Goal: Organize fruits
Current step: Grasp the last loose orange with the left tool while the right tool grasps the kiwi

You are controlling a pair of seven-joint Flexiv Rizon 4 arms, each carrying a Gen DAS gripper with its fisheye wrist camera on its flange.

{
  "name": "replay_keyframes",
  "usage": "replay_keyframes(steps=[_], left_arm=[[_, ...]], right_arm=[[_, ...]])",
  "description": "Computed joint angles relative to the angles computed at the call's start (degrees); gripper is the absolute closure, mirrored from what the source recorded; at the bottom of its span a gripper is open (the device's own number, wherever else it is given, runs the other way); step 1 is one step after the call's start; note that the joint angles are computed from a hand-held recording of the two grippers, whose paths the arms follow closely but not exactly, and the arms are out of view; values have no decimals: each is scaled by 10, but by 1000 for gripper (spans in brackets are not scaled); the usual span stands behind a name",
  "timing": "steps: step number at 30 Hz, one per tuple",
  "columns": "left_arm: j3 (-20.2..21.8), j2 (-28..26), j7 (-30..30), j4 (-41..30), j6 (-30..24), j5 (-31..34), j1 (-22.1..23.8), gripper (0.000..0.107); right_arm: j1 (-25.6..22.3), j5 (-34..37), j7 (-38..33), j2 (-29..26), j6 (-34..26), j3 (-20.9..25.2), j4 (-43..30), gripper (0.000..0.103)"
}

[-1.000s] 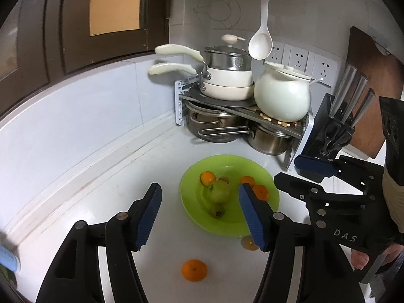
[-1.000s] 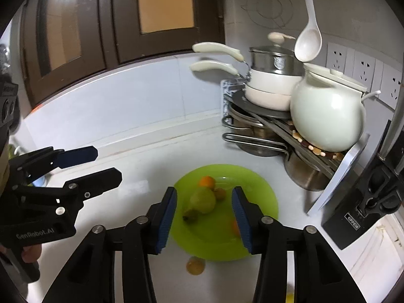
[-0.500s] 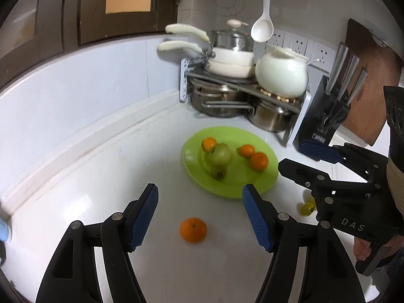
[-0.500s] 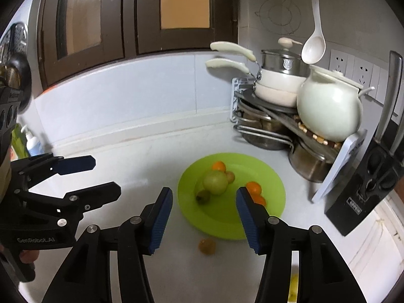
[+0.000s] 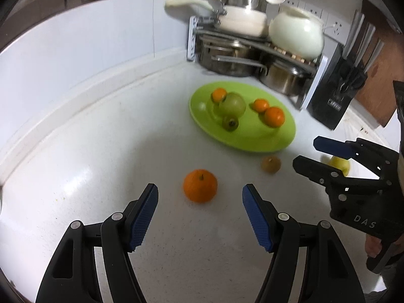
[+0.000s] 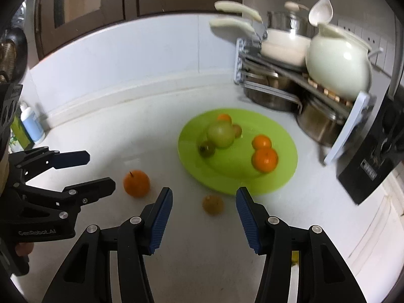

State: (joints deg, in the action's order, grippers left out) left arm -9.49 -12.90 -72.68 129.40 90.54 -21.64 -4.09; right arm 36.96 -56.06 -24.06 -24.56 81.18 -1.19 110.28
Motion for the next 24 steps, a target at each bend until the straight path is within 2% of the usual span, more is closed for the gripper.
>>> replay_keyframes(steps=[4, 6, 8, 10, 13, 16, 20, 22, 24], left_arm=[[13, -18, -9, -10, -9, 14, -7, 38], [-2, -25, 2, -9, -5, 9, 6, 39], [-38, -31, 24, -6, -1, -12, 34, 39], [-34, -39, 23, -14, -7, -10, 31, 39], [-50, -48, 32, -18, -5, -19, 43, 40], [-40, -60, 26, -33, -17, -16, 36, 46], [-58, -68, 32, -39, -21, -32, 49, 51], [-53, -71, 27, -43, -22, -31, 44, 53], [-58, -73, 32, -45, -24, -33, 48, 57]], right_arm=[[-12, 44, -33, -16, -18, 22, -8, 50], [-12, 59, -42, -22, -20, 22, -11, 50], [-15, 83, -59, -29, -26, 30, -16, 50], [-14, 100, -76, -36, -30, 32, -22, 50], [-12, 125, -93, -47, -29, 33, -30, 50], [-18, 163, -116, -60, -33, 46, -42, 50], [-8, 187, -131, -69, -34, 39, -52, 50], [-5, 196, -140, -73, -34, 37, -56, 51], [-6, 206, -149, -77, -36, 39, -62, 54]])
